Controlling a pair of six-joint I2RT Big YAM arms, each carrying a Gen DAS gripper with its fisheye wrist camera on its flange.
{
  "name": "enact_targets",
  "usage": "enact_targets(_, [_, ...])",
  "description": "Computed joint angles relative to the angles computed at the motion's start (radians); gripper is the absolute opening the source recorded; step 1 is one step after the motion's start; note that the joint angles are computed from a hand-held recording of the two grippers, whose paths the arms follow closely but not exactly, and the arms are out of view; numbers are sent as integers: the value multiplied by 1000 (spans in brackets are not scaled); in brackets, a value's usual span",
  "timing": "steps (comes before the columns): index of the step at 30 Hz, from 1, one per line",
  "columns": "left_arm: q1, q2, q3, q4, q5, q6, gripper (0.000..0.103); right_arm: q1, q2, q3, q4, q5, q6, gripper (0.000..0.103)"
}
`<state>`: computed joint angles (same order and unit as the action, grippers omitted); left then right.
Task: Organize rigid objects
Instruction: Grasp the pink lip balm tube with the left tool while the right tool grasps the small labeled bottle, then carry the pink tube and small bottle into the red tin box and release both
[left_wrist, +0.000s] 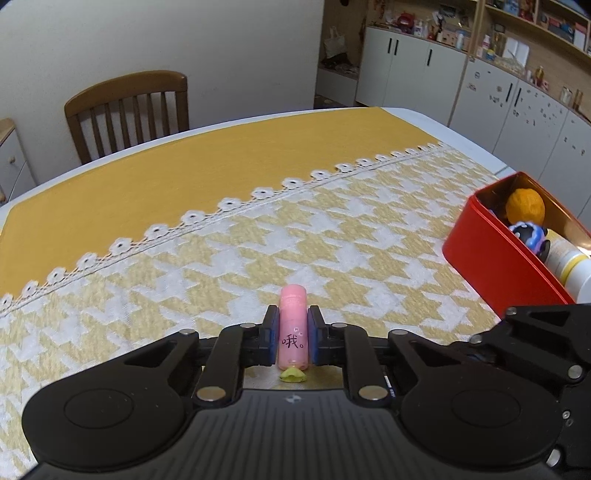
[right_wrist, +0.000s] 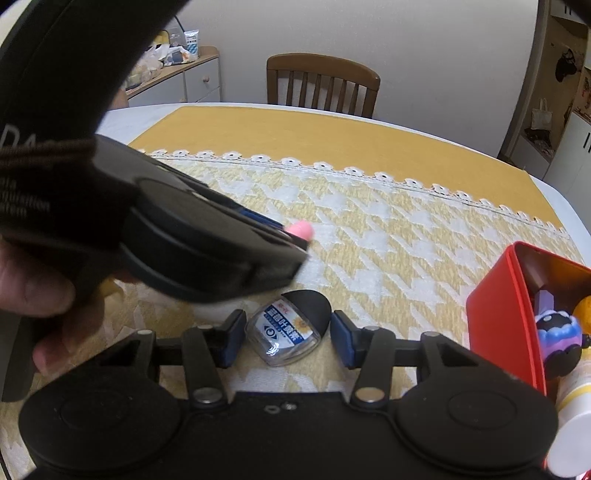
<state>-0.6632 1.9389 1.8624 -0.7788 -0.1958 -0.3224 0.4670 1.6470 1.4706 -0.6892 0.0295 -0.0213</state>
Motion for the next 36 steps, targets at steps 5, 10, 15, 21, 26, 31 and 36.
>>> enact_targets(5, [3,-23,-24,5,1,-13,16,-2,-16,-9,-3,18,11,48])
enact_targets(10, [3,-53,-48,10,14,-55,16,-9,-69,-38,-15,31,32,48])
enact_targets(15, [-4,-81,-68,10,23,-88,16,-25,-117,-38,-55,41,53,49])
enact_targets(21, [-25,-118,-69,-17,22,-119,16,-33,-176,-36,-107,67,55,49])
enact_targets(26, [-57,-134,-33,-64,12,-111,16,-46,-233,-39,-141,83,51,49])
enact_targets(31, [-86,-143,8,-87,30,-102,16,-63,-294,-53,-154,99,45,49])
enact_targets(36, [-119,-133,62,-101,27,-95,16,-91,-343,-78,-156,95,22,49])
